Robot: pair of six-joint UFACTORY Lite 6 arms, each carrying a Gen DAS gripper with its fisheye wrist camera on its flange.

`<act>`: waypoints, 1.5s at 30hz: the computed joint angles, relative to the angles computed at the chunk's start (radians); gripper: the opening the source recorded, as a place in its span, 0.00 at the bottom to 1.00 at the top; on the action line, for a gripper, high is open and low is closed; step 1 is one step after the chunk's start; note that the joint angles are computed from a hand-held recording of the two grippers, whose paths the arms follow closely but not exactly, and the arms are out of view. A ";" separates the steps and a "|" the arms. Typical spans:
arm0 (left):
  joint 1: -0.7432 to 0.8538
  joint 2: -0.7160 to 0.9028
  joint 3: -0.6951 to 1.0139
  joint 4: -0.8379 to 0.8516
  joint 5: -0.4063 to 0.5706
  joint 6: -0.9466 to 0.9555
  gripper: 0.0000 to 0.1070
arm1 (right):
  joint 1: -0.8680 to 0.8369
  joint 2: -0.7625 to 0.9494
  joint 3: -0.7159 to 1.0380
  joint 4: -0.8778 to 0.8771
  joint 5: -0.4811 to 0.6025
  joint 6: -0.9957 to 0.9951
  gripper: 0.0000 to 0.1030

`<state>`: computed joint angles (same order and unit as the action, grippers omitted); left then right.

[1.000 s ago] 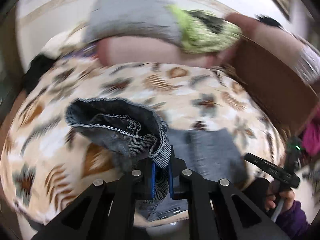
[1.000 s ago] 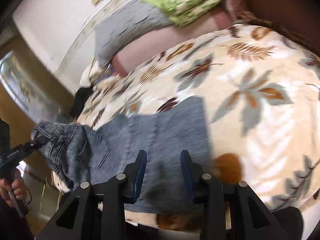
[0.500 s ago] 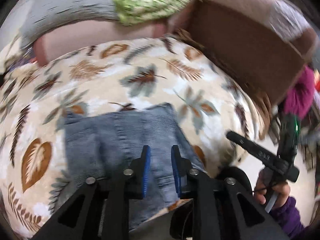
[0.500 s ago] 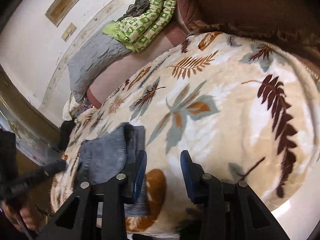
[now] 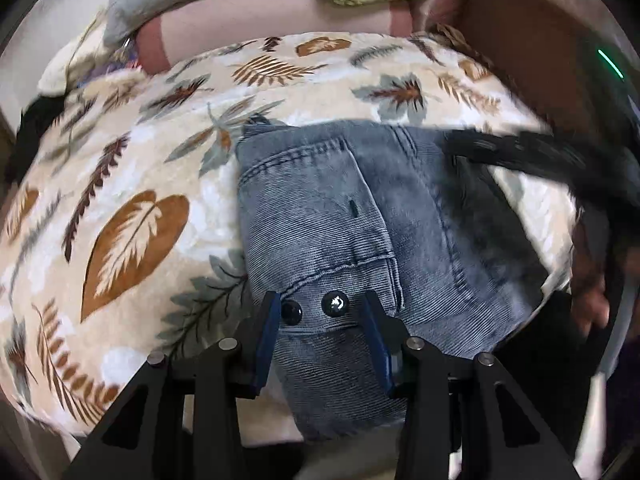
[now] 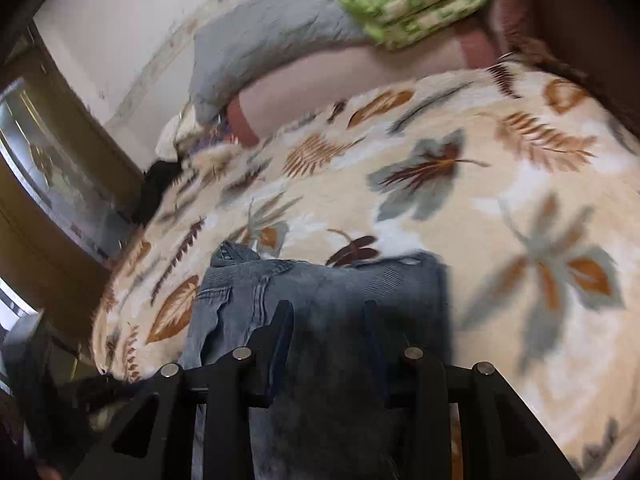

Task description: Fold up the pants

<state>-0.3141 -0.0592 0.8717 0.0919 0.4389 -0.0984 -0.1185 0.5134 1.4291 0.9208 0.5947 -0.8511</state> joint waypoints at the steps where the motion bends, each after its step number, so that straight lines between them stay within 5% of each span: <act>1: -0.008 0.035 -0.017 0.053 -0.050 -0.034 0.42 | 0.029 0.085 0.072 -0.084 -0.026 0.078 0.45; 4: 0.028 0.162 0.018 -0.021 -0.133 0.004 0.43 | 0.050 0.169 0.143 -0.122 -0.050 0.097 0.46; 7: 0.036 0.163 0.073 -0.068 -0.048 0.044 0.42 | 0.032 0.118 0.124 -0.157 -0.007 0.163 0.48; 13: 0.117 -0.010 -0.039 -0.280 0.024 0.252 0.43 | -0.056 -0.137 -0.160 0.053 0.035 -0.073 0.49; 18: 0.107 -0.177 -0.175 -0.265 0.019 0.276 0.44 | -0.065 -0.352 -0.422 0.107 0.023 -0.228 0.49; 23: 0.109 -0.091 -0.221 -0.250 -0.071 0.229 0.56 | -0.006 -0.350 -0.558 0.210 -0.126 -0.368 0.50; 26: 0.154 -0.132 -0.187 -0.317 0.014 0.293 0.56 | -0.003 -0.392 -0.544 0.093 -0.096 -0.250 0.50; 31: 0.154 -0.313 -0.166 -0.158 0.078 0.141 0.57 | -0.155 -0.496 -0.541 0.194 0.093 -0.301 0.50; 35: 0.047 -0.411 -0.094 0.145 0.118 -0.168 0.70 | -0.237 -0.644 -0.551 0.199 0.147 -0.310 0.53; 40: -0.056 -0.424 0.012 0.465 0.200 -0.451 0.78 | -0.330 -0.756 -0.511 0.223 0.236 -0.306 0.63; 45: -0.084 -0.406 0.089 0.547 0.268 -0.511 0.79 | -0.348 -0.830 -0.499 0.221 0.262 -0.280 0.65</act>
<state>-0.3985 -0.4651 0.9603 0.6393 0.7072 -0.6097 -0.4669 -0.3163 0.9297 1.1418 0.8570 -1.1312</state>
